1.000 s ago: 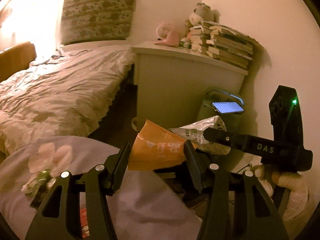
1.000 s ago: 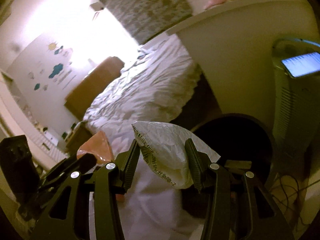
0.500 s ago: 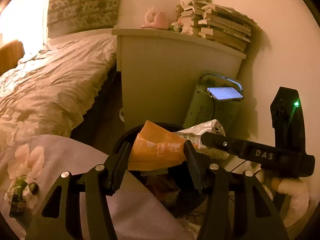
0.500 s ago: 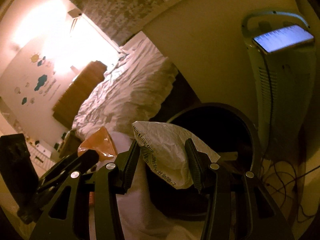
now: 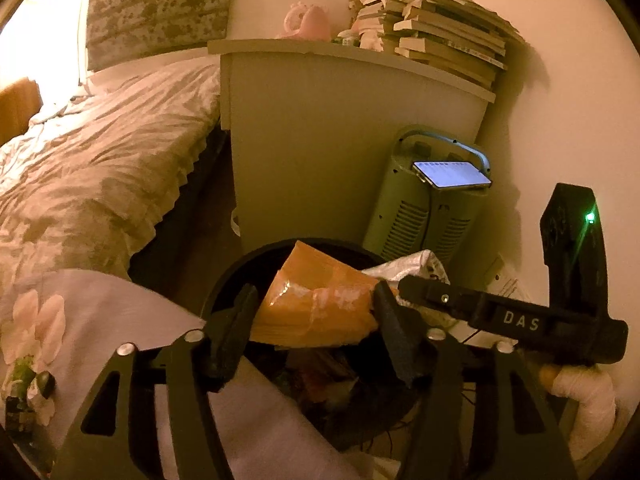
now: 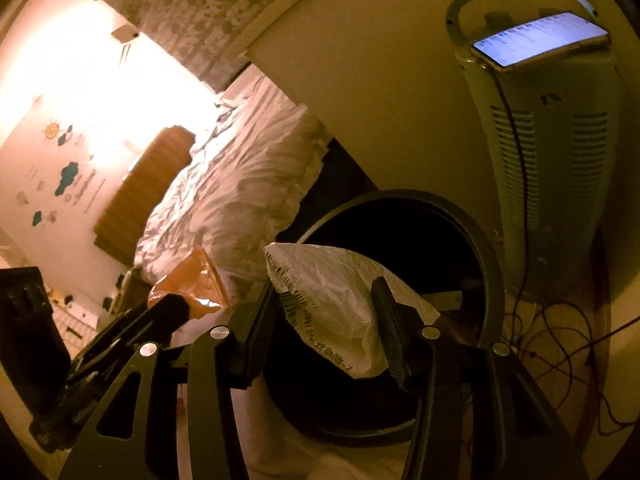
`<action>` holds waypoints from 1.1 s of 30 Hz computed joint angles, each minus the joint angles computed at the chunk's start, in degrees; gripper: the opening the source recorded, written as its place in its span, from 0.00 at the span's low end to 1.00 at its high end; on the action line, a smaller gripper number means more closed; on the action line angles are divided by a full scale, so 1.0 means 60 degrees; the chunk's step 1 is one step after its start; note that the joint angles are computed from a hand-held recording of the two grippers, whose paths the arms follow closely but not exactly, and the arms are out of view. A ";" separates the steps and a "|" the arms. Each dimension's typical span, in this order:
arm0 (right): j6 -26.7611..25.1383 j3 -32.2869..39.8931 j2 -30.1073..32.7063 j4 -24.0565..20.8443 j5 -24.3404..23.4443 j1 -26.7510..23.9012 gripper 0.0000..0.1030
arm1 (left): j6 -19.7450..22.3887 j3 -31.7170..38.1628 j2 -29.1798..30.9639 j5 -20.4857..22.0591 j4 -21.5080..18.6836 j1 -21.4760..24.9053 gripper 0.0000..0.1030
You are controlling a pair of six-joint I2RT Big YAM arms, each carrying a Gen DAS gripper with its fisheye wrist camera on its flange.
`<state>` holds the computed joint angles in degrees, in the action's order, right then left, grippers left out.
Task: Collect trash
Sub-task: 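Carry both bags over the black bin and open both tools to drop them, then grasp the white cup with the left tool while the right tool grasps a dark green packet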
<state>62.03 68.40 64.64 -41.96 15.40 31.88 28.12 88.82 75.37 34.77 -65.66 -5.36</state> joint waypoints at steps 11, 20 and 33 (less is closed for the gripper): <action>0.0175 0.0100 -0.0092 -0.0200 0.0391 0.0261 0.71 | 0.0045 -0.0081 -0.0420 0.0047 0.0259 0.0156 0.80; -0.0328 0.1203 0.0712 -0.0377 0.0354 0.0831 0.75 | 0.0066 0.0092 -0.0574 0.0677 0.0018 0.1510 0.88; -0.2201 0.5045 0.3856 -0.1145 -0.0915 0.1774 0.75 | 0.0083 0.0444 0.0437 0.0427 -0.0086 0.5009 0.88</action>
